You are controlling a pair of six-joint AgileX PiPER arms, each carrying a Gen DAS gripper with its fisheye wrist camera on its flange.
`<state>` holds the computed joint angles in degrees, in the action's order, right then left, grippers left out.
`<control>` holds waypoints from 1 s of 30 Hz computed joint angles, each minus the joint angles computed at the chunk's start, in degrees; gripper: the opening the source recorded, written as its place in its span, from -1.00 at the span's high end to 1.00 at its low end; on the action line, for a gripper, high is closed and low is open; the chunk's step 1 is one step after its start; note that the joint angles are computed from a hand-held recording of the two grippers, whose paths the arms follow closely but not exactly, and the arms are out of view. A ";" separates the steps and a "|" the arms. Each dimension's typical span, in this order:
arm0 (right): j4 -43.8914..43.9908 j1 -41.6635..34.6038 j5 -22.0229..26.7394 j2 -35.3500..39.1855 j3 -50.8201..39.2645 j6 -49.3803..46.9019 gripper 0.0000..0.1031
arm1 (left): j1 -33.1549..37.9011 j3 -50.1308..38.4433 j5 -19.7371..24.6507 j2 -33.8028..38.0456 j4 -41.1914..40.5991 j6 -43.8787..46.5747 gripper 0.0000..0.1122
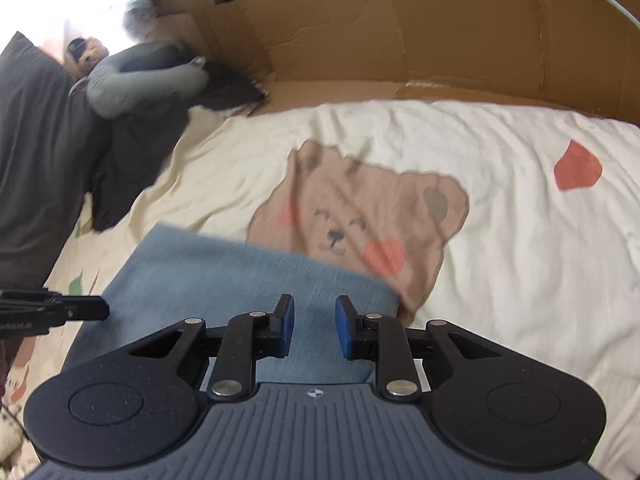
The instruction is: Fold clothes
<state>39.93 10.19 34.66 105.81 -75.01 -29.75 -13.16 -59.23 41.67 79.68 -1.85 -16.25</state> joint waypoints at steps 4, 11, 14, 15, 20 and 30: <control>0.12 0.33 1.58 -2.13 3.51 -1.57 0.54 | -0.26 2.45 0.98 -1.66 -0.61 0.94 0.89; -1.40 0.53 3.47 -7.51 10.03 -0.32 0.51 | -1.14 6.16 -0.06 -2.89 1.49 2.69 0.95; -0.99 -0.13 5.76 -10.99 13.14 -0.90 0.51 | -1.28 7.54 -0.99 -2.98 3.67 1.93 0.95; -0.82 -0.62 6.78 -12.13 14.14 -0.97 0.50 | -1.64 7.54 -0.71 -3.25 4.56 1.27 0.95; 2.07 -3.68 11.76 -16.11 18.58 -3.66 0.51 | -1.19 7.98 2.37 -6.88 2.94 1.26 0.94; 2.93 -3.74 14.36 -17.82 21.92 -4.16 0.52 | -0.17 11.05 7.15 -14.62 -1.77 2.00 0.87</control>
